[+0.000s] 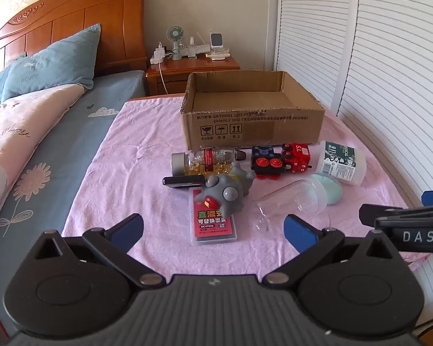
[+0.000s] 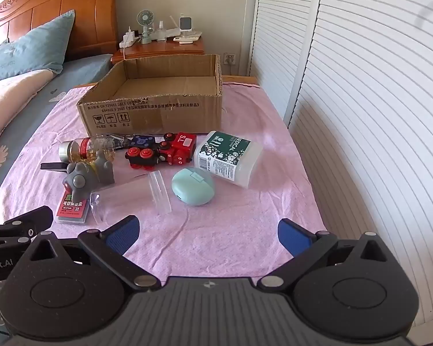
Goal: Organize rigid objects
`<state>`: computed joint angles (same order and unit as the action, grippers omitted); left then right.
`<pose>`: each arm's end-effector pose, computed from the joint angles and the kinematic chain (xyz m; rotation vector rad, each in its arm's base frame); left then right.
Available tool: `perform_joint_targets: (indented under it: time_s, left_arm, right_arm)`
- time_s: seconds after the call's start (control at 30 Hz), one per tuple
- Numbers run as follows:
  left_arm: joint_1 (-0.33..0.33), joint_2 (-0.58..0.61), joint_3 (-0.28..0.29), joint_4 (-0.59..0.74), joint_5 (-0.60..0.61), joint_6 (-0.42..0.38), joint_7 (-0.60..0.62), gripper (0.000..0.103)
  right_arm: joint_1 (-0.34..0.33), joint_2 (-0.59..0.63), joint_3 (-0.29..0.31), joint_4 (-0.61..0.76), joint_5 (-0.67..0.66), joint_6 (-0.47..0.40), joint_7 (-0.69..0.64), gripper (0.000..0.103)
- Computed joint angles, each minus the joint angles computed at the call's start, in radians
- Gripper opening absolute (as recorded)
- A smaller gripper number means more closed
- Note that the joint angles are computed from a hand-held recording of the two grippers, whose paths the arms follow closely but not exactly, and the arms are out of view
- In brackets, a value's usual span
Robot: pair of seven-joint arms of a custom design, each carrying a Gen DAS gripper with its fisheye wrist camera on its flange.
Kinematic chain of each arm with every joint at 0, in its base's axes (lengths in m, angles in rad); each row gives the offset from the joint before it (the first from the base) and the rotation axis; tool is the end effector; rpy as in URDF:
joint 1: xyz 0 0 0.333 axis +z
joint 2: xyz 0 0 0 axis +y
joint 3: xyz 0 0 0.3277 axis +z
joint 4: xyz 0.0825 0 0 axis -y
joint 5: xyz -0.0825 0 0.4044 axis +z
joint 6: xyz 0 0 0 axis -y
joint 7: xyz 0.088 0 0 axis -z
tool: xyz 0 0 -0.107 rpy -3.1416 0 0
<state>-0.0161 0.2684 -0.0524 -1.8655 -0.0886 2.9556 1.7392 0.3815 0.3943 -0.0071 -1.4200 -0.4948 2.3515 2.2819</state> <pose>0.6895 -0.0382 0.4725 -1.6074 1.8667 -0.7810 0.6957 0.2672 0.5412 -1.7883 1.9374 -0.7560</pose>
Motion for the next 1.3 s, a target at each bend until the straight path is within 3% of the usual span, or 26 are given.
perform_joint_targets:
  time_s: [0.17,0.23,0.4,1.3]
  left_arm:
    - [-0.006,0.017,0.005,0.028,0.002,-0.029,-0.013,0.102]
    - [0.019,0.006,-0.025,0.012,-0.037,-0.006,0.019,0.102]
    - [0.023,0.003,-0.029,0.005,-0.054,-0.002,0.029,0.103]
    - [0.011,-0.005,-0.022,0.003,-0.064,-0.001,0.033,0.102]
  right_arm:
    - [-0.001,-0.002,0.000,-0.005,0.000,0.011,0.005,0.103]
    - [-0.001,-0.003,0.000,-0.005,0.000,0.012,0.003,0.103]
    - [-0.001,-0.011,0.001,-0.015,-0.001,0.012,0.001,0.103]
    - [0.004,-0.017,0.000,-0.015,-0.019,0.014,0.012,0.103]
